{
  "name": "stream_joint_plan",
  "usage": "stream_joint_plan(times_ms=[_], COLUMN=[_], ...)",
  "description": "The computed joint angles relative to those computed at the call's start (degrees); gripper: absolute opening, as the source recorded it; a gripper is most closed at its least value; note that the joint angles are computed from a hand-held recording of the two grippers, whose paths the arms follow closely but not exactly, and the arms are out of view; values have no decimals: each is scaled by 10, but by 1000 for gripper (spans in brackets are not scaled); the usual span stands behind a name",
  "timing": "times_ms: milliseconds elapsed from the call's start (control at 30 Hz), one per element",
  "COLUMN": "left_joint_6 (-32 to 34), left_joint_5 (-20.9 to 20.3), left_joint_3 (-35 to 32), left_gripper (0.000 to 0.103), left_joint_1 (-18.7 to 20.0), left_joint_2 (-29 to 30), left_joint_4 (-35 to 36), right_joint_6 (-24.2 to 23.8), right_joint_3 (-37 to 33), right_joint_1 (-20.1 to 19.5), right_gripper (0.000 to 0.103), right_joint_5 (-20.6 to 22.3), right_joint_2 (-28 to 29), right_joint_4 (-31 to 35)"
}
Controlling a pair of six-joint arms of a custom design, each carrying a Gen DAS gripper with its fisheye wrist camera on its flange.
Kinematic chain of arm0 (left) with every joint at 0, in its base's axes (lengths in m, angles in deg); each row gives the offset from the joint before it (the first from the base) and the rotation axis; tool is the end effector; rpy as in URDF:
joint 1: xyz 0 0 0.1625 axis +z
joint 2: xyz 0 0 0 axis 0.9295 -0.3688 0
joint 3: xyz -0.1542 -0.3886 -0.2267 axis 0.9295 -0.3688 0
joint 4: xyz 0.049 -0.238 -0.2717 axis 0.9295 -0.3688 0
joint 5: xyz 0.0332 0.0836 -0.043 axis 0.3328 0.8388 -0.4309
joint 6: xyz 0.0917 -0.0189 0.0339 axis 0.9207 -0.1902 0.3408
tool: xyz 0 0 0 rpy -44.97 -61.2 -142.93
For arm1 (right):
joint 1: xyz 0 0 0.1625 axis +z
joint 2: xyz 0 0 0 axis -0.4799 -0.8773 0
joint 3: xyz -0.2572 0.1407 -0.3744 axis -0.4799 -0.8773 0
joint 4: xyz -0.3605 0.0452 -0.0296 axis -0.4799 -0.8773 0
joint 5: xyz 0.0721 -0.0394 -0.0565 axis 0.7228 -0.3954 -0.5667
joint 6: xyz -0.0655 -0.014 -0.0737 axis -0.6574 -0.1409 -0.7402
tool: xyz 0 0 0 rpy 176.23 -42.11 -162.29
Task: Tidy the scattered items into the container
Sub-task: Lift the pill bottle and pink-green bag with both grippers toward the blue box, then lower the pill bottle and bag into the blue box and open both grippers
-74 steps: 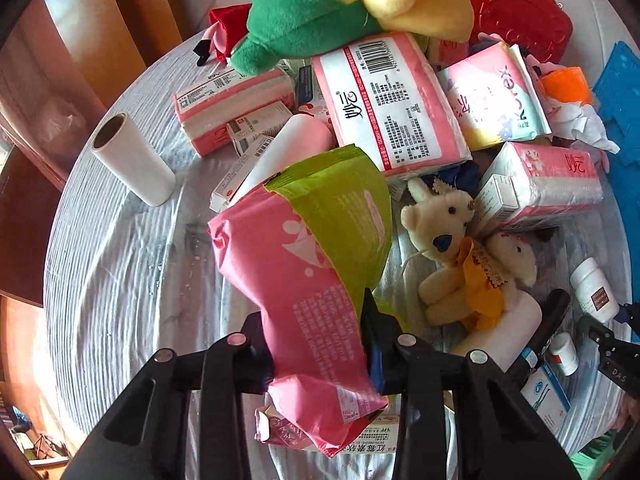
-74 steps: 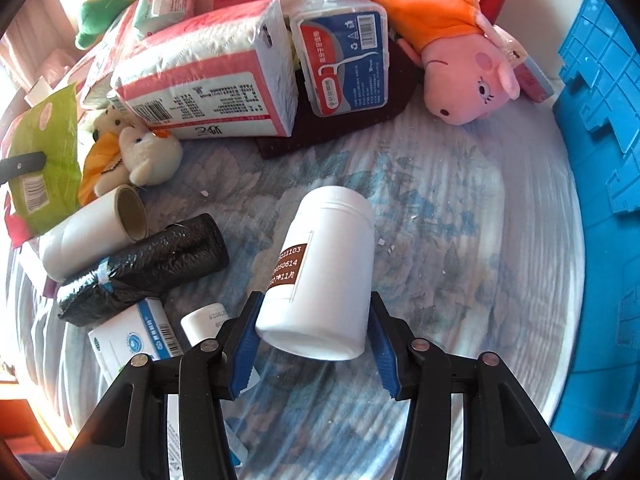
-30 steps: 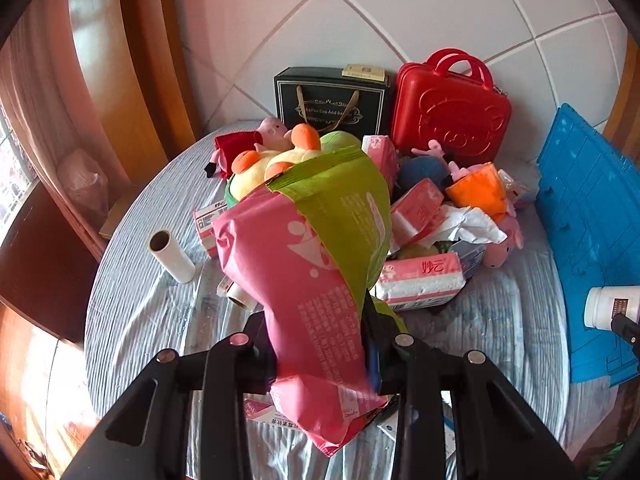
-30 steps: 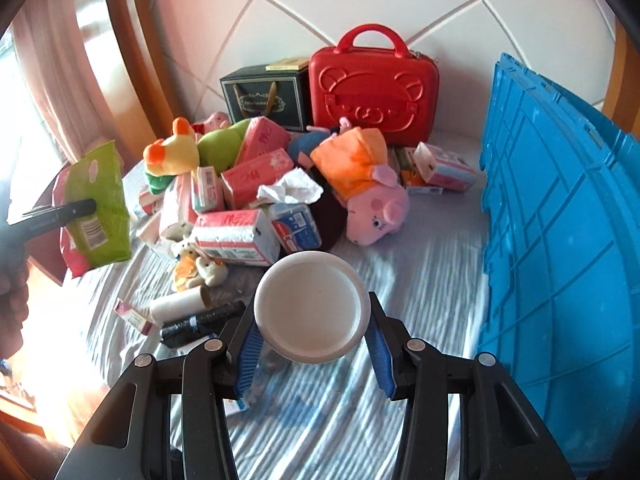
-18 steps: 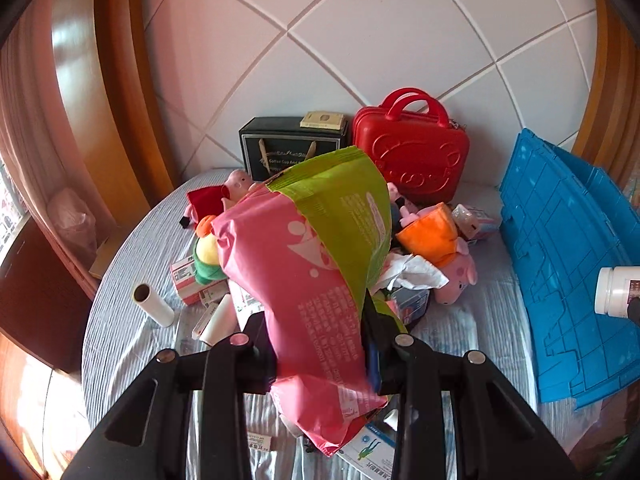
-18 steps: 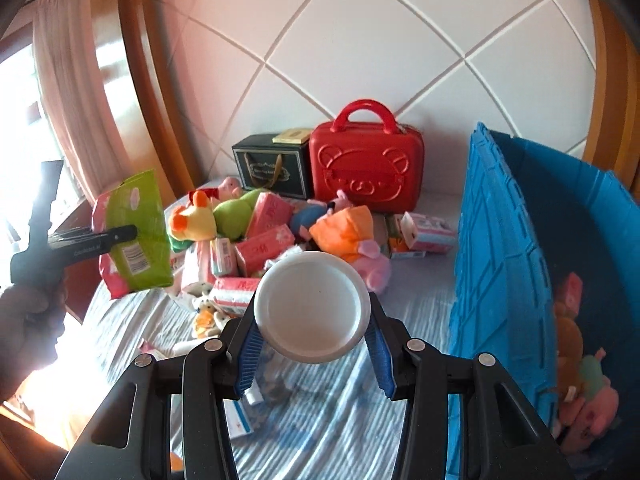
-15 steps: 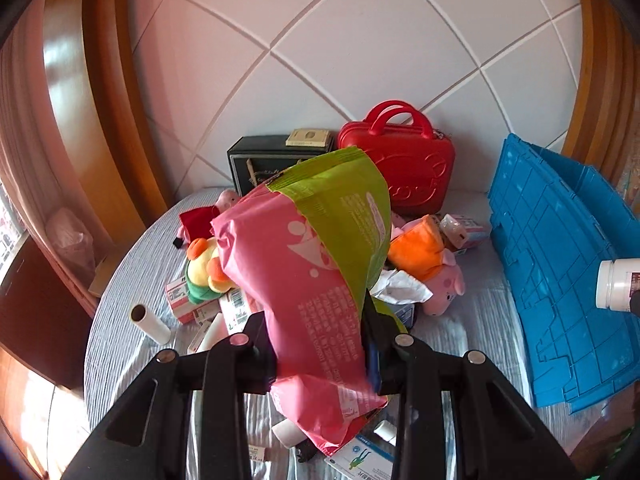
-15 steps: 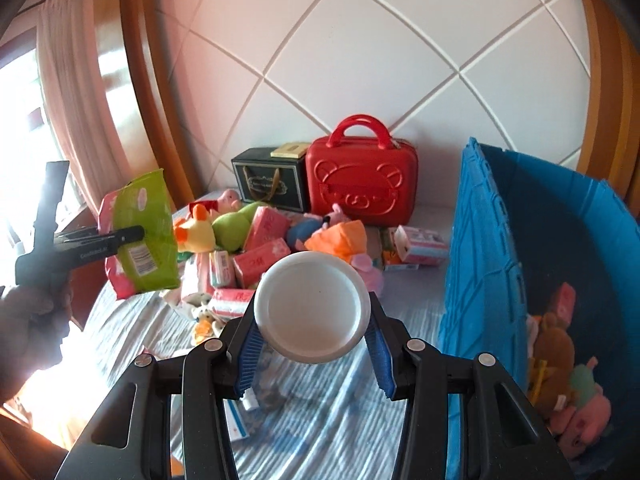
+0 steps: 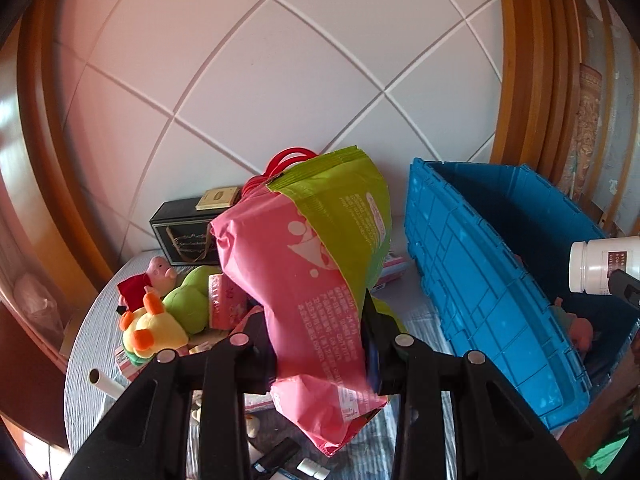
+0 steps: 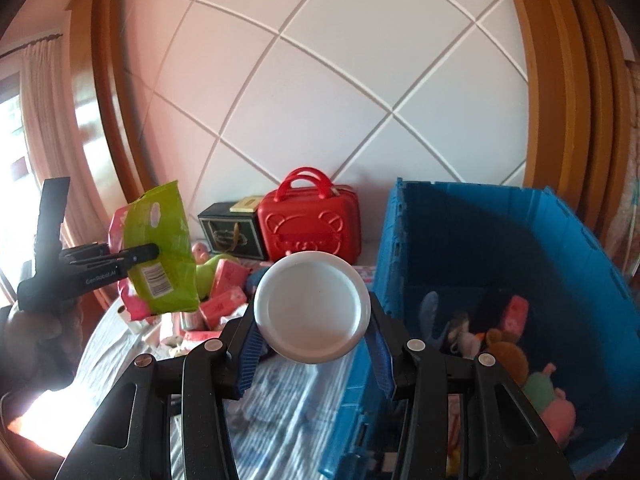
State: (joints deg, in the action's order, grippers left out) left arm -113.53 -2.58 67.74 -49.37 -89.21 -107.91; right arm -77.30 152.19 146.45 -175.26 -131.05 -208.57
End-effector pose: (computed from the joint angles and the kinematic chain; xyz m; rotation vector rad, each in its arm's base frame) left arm -0.4885 -0.4047 0.3189 0.4110 2.0942 -1.0777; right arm 0.3331 -0.4242 0.4776 0.9743 -2.4397 1.0202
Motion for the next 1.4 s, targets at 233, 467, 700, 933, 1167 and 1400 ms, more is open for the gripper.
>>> stream_joint_plan(times_ms=[233,467,700,933,1167,1400], left_joint_6=[162,300,390,435,451,463], left_joint_5=[-16,-53,-106,-124,-143,-148], left_joint_3=[-51,-128,-219,-302,-333,-343], left_gripper=[32,32,32,32,32,32], left_joint_1=[2,0,2,3,10,11], left_joint_2=[82,162,233,295,319,330], left_joint_4=[-157,-268,-303,-298,-290,-296], right_joint_6=[-6,-12,-14,-13,-11,-13], right_joint_3=[-14,-18,-23,-23,-25,-32], right_joint_1=[-29,-57,-82,-105,-124,-139], right_gripper=[46,46,46,46,46,46], right_joint_5=[-12,-22,-35,-35,-32,-27], right_joint_2=[-26,-52,-69,-87,-95,-94], right_joint_4=[-9,-21,-32,-37,-37,-27])
